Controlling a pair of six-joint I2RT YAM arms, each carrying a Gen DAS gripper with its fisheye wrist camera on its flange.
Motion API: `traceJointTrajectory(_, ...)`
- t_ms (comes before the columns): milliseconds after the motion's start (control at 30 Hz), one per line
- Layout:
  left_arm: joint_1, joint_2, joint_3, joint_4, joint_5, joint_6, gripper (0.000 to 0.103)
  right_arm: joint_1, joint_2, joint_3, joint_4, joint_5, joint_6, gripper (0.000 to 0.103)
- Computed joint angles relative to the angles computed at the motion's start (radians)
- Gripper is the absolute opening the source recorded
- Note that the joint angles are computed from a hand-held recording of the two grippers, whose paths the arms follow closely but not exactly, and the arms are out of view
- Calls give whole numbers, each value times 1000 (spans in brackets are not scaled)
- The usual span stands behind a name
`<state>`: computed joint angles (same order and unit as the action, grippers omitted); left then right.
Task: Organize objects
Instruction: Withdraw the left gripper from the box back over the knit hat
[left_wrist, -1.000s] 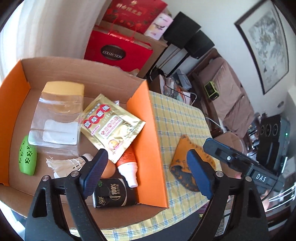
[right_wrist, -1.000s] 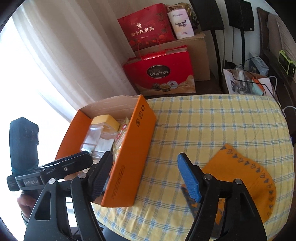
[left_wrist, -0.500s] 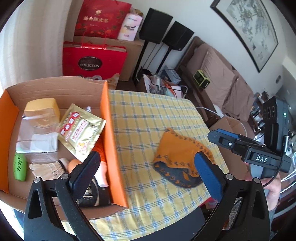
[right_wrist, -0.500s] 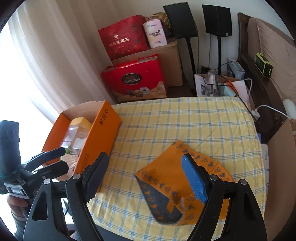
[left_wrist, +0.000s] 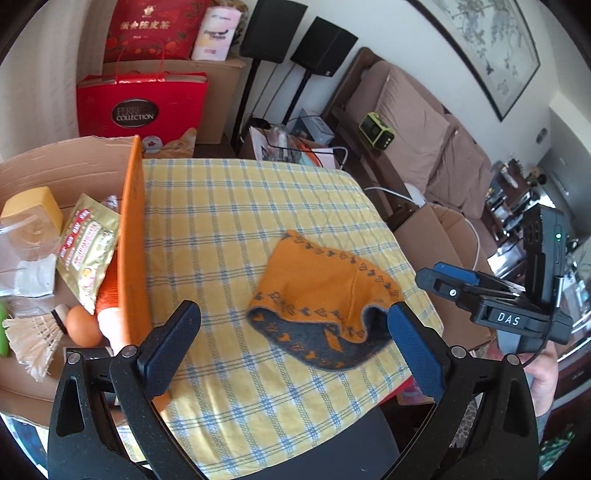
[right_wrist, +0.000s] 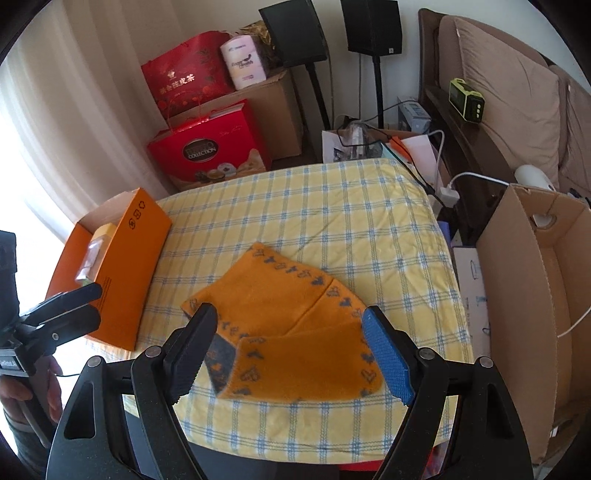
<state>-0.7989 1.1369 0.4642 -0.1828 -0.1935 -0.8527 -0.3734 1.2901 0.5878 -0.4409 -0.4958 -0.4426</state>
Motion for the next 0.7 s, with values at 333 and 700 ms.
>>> traceJointTrajectory(333,-90,149,60,7,-89,-34,101,124,-58,-97,57,116,-22,63)
traceJointTrajectory(700,-127,218,98,-28,-145,-32,101,202,18,-144,147,173,-11,34)
